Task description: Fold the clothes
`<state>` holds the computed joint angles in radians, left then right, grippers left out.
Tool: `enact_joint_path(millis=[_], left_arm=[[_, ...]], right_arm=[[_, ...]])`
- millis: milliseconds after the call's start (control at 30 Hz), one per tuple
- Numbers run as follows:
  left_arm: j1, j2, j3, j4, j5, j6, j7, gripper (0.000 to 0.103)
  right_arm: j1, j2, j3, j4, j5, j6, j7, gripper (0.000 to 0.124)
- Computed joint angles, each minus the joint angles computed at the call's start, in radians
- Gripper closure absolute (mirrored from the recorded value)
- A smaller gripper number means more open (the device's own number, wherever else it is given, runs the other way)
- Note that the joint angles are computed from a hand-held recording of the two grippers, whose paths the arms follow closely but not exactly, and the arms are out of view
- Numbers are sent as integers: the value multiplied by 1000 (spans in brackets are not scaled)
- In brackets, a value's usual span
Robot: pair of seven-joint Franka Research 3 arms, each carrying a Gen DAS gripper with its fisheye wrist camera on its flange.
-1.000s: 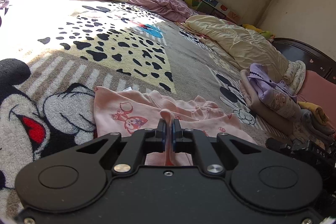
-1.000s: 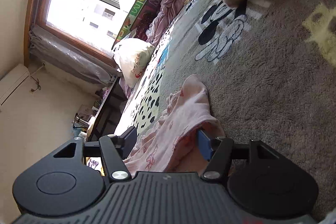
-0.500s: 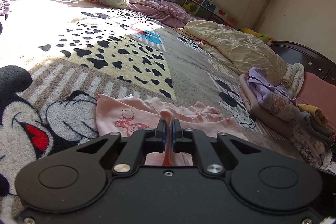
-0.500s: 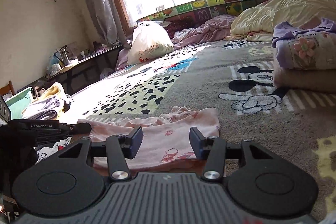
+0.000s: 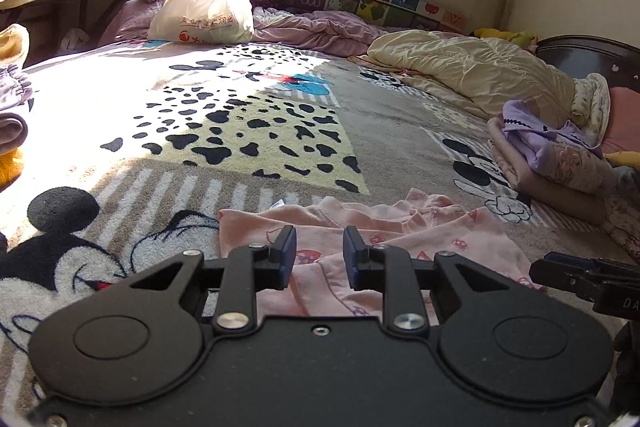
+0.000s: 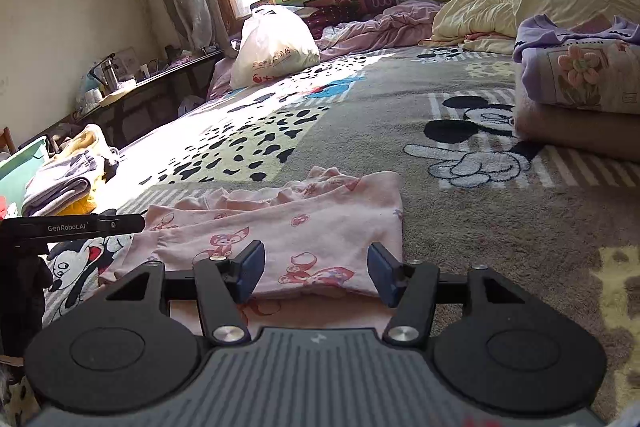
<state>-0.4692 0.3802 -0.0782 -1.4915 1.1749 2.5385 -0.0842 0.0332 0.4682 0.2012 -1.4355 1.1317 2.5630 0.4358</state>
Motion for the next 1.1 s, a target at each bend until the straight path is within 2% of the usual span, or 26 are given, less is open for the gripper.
enact_joint_path(millis=[33, 67, 100, 133, 167, 200, 267, 300, 367, 433, 467, 567, 733, 900, 1000, 1100], left_arm=[[16, 14, -18, 12, -44, 22, 67, 81], [33, 38, -45, 40, -130, 8, 188, 80], [53, 66, -80, 74, -226, -36, 310, 79], [53, 81, -86, 91, -279, -69, 363, 77], [35, 72, -57, 75, -274, -50, 345, 76], [22, 62, -37, 61, -262, -34, 317, 76], [-6, 34, 3, 32, -189, 12, 236, 74], [-5, 32, 2, 29, -188, 16, 244, 71], [9, 52, -25, 52, -262, -39, 333, 65], [-4, 60, -19, 58, -252, -60, 373, 62], [-14, 61, -15, 65, -245, -78, 383, 62], [-49, 17, 14, 21, -155, -101, 281, 62], [-45, -78, -18, -90, -72, -157, 150, 62], [-51, -150, -88, -155, -29, -265, 155, 62], [-59, -200, -126, -205, 11, -297, 146, 62], [-76, -252, -174, -265, 48, -347, 172, 61]], right_arm=[[-10, -6, 15, -7, 32, 7, -48, 66], [-8, -4, 13, -5, 30, 0, -52, 64], [-4, -1, 9, 2, 8, -8, -31, 61], [26, 19, -30, 25, -74, -31, 59, 61], [47, 42, -59, 52, -158, -60, 155, 60], [34, 61, -53, 73, -172, -85, 188, 61], [4, 49, -17, 57, -122, -58, 156, 64], [-7, 37, -1, 43, -92, -34, 124, 64], [-15, 20, 15, 25, -58, -6, 91, 63], [24, 55, -45, 79, -185, -94, 230, 62], [17, 56, -37, 76, -200, -100, 229, 61], [13, 43, -32, 64, -219, -99, 237, 62], [-32, -60, -9, -54, -89, -58, 139, 62], [-41, -207, -54, -213, 27, -37, 21, 62], [-30, -321, -84, -333, 92, -29, -148, 62], [-17, -433, -126, -449, 128, -77, -319, 62]])
